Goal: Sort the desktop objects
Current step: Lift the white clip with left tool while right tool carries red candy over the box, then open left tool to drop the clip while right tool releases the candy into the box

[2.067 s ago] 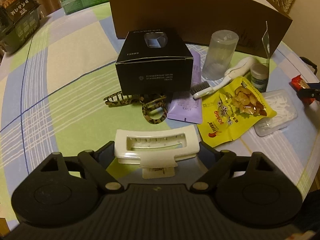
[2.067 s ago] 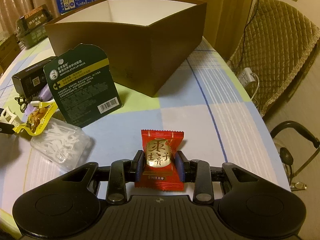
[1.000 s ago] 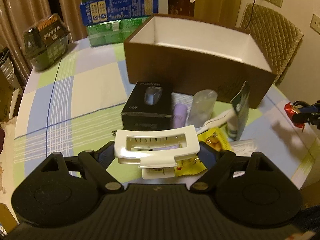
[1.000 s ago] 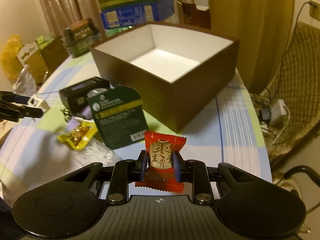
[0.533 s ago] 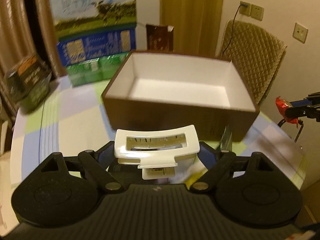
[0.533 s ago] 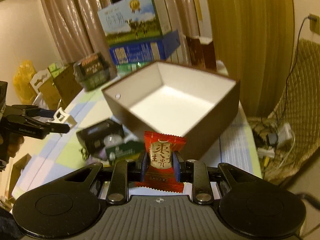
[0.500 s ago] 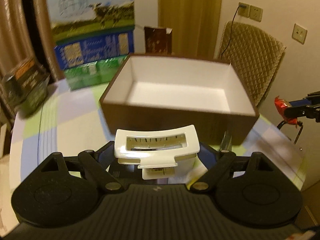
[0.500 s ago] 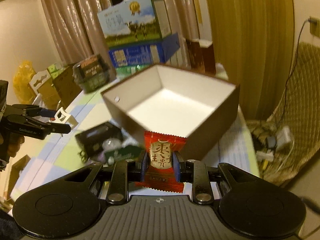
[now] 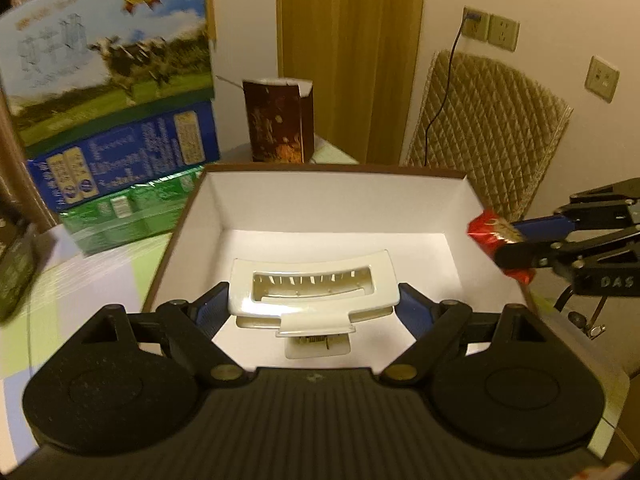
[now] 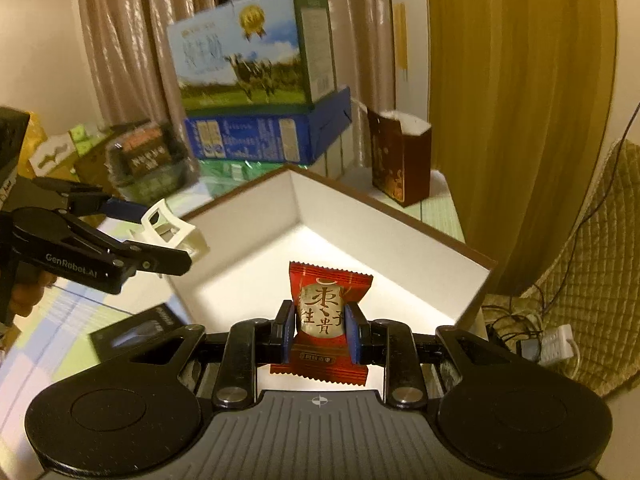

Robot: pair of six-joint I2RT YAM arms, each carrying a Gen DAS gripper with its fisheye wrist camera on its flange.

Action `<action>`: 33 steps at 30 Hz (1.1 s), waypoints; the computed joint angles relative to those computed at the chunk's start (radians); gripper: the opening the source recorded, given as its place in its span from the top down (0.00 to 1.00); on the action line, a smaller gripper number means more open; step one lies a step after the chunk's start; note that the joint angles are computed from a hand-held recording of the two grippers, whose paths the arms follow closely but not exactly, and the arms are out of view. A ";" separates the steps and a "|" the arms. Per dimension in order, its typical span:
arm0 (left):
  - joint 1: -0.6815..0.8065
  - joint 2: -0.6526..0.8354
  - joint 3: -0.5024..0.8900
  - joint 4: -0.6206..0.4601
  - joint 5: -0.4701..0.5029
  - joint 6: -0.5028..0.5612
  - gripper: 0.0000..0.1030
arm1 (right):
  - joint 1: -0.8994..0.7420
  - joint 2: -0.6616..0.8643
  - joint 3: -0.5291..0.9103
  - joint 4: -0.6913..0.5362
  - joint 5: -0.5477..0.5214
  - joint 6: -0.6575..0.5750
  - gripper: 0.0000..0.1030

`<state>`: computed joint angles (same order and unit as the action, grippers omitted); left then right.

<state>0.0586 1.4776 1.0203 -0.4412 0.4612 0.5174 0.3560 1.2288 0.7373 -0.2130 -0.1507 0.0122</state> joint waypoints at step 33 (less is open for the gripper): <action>-0.180 0.588 0.476 -0.108 -0.265 -0.067 0.17 | -0.049 0.651 0.448 -0.093 0.076 -0.076 0.77</action>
